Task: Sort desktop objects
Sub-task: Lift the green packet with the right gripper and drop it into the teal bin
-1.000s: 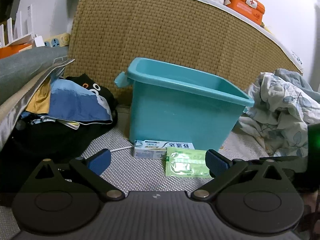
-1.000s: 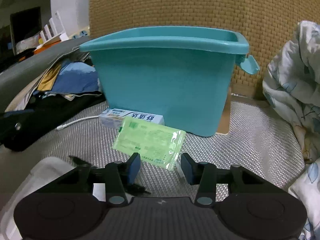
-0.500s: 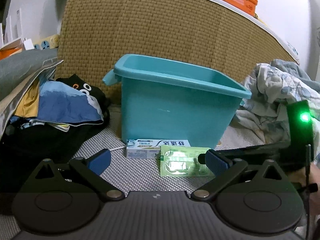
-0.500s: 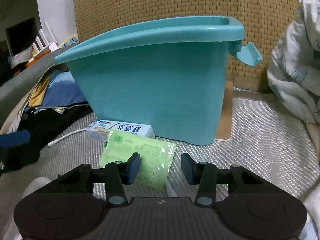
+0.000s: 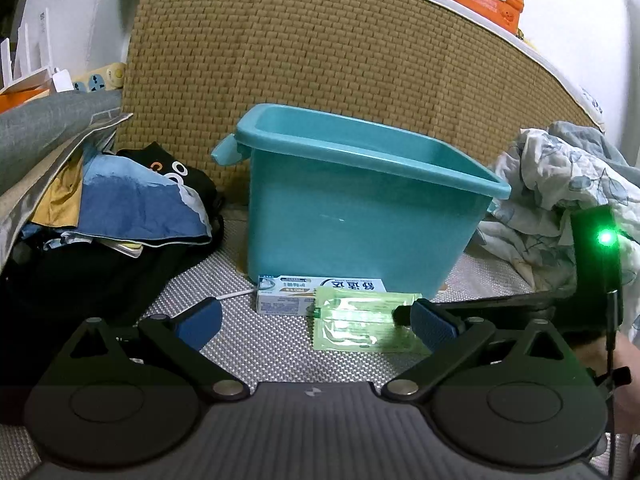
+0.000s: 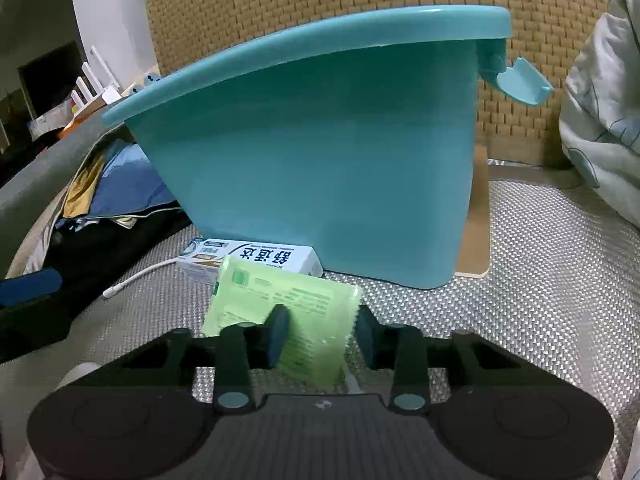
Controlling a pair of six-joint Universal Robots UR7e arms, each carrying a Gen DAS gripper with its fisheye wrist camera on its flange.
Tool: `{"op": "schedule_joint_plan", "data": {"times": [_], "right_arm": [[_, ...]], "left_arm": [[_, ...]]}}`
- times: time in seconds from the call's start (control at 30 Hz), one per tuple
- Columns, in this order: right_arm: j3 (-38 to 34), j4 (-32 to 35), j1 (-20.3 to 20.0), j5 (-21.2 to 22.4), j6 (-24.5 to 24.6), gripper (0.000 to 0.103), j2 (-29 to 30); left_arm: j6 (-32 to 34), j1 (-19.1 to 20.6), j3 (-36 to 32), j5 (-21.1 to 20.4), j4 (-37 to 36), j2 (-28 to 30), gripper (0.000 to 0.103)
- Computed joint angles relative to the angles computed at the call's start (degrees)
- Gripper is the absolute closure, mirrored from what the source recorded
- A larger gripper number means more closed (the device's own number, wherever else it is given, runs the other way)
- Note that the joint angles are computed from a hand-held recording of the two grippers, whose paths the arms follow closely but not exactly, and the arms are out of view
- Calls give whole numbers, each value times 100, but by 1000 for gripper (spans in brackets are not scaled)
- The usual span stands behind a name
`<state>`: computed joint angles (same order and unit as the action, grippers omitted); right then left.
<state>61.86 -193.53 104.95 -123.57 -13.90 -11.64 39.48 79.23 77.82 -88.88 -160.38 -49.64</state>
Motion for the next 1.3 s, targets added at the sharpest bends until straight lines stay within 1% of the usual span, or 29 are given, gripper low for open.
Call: {"op": "schedule_joint_plan", "data": {"times": [0.03, 0.07, 0.1, 0.23, 0.27, 0.3, 0.37, 0.6, 0.8, 0.97, 1.1, 1.2, 1.3], "right_arm": [[24, -56, 1, 18, -20, 78, -9], [29, -93, 10, 16, -58, 81, -11], [38, -144, 22, 20, -106, 89, -9], [-14, -521, 85, 13, -497, 98, 96], [-30, -627, 108, 27, -612, 98, 127], [-48, -726, 136, 21, -737, 103, 154], [-112, -957, 210, -41, -1037, 102, 233], [-50, -1819, 472, -25, -1823, 103, 355], [-111, -2274, 722, -90, -2426, 103, 414], [-10, -2458, 920, -97, -2610, 103, 323], [14, -2726, 1092, -102, -2820, 103, 238], [-94, -2886, 1187, -81, -2925, 103, 204], [-433, -2957, 1237, -64, -3156, 103, 270]], "left_arm": [[8, -2, 7, 9, -22, 1, 0], [16, -5, 14, 18, -45, 2, 0], [5, -4, 11, 23, -50, 3, 0], [-81, 11, -13, 11, -17, 0, 0], [-90, 10, -6, 22, -42, -2, 0], [-104, 10, -8, 25, -49, -2, 0], [-168, 12, -18, 7, -15, -7, 0], [-184, -1, 26, -7, 29, -40, 0], [-262, 1, 13, 8, 77, -43, 0], [-307, -1, 21, 9, 110, -52, 0], [-319, 4, 17, -19, 140, -54, 0], [-334, 4, 14, -30, 159, -53, 0], [-343, 6, 19, -40, 169, -57, 0]]}}
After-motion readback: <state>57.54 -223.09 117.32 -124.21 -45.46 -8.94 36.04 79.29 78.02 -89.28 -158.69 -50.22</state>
